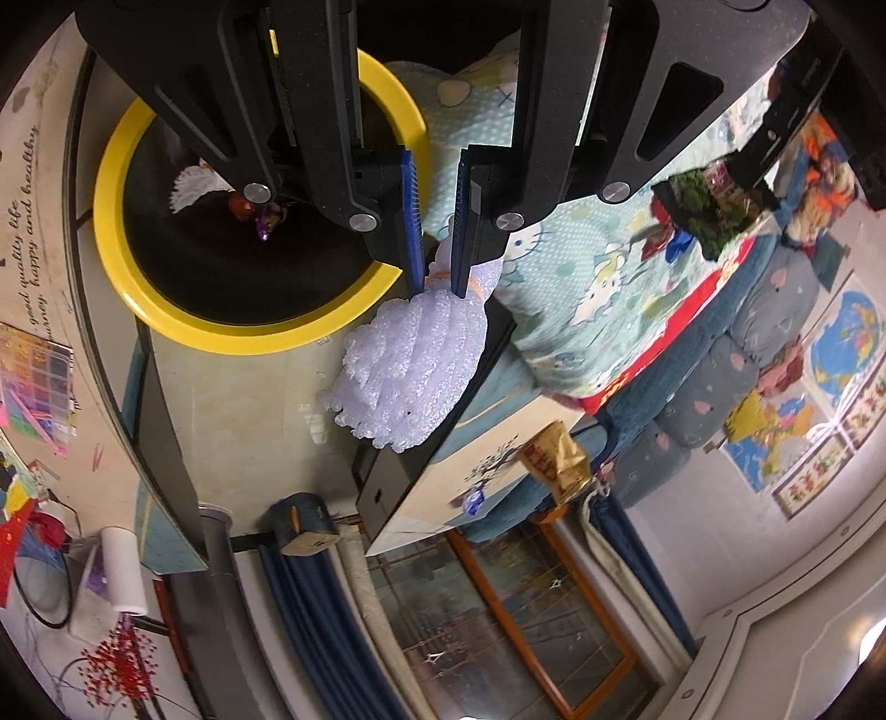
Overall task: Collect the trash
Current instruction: 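Carry the snack packet and foam net over the yellow bin with both tools, then open both tools over the yellow bin to drop the packet and net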
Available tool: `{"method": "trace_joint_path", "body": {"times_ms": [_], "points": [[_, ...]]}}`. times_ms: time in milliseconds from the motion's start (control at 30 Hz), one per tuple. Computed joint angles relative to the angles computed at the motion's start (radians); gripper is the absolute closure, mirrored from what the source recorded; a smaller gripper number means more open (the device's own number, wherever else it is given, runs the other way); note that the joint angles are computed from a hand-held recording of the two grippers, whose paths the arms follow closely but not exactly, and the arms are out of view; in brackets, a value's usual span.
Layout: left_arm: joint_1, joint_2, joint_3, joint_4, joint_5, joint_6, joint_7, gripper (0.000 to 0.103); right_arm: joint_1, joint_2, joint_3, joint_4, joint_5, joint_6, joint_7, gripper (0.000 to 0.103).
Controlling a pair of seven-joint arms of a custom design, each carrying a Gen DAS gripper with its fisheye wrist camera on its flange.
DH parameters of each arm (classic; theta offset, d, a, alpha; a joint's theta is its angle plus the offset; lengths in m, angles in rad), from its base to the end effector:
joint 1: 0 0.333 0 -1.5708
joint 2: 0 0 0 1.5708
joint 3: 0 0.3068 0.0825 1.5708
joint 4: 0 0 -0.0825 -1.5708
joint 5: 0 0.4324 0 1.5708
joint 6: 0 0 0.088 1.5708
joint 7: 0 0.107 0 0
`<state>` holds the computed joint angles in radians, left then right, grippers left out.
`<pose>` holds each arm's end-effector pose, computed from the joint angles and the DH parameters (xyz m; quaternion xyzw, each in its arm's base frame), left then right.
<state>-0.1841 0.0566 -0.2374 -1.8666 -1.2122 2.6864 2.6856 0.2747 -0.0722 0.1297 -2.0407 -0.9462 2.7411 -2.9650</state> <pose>0.6194 -0.2418 0.5275 -0.3965 0.7529 -0.5169 0.0935 0.5589 0.2756 0.5226 -0.4147 0.7811 -0.2172 0.4131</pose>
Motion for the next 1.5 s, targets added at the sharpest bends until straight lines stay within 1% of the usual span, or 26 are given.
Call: {"method": "trace_joint_path", "body": {"times_ms": [200,567,700,900,1133,1267,1500], "points": [[-0.010,0.002,-0.009,-0.004,0.011,-0.013,0.015,0.094,-0.015,-0.031,0.003,-0.030,-0.030,-0.025,0.050,0.096],[-0.030,0.020,-0.028,0.008,0.028,-0.035,0.034,0.094,-0.048,-0.076,0.020,-0.077,-0.043,-0.057,0.103,0.096],[-0.038,0.026,-0.035,0.011,0.039,-0.042,0.039,0.094,-0.056,-0.092,0.028,-0.092,-0.043,-0.081,0.117,0.096],[-0.043,0.050,-0.046,0.031,0.062,-0.051,0.033,0.094,-0.074,-0.114,0.030,-0.128,-0.030,-0.079,0.136,0.096],[-0.050,0.092,-0.068,0.058,0.123,-0.052,-0.008,0.094,-0.093,-0.137,0.036,-0.162,-0.010,-0.090,0.149,0.096],[-0.055,0.118,-0.081,0.075,0.178,-0.048,-0.047,0.094,-0.103,-0.148,0.041,-0.177,-0.001,-0.103,0.150,0.096],[-0.058,0.177,-0.104,0.112,0.288,-0.046,-0.115,0.094,-0.103,-0.156,0.053,-0.179,-0.003,-0.176,0.128,0.096]]}}
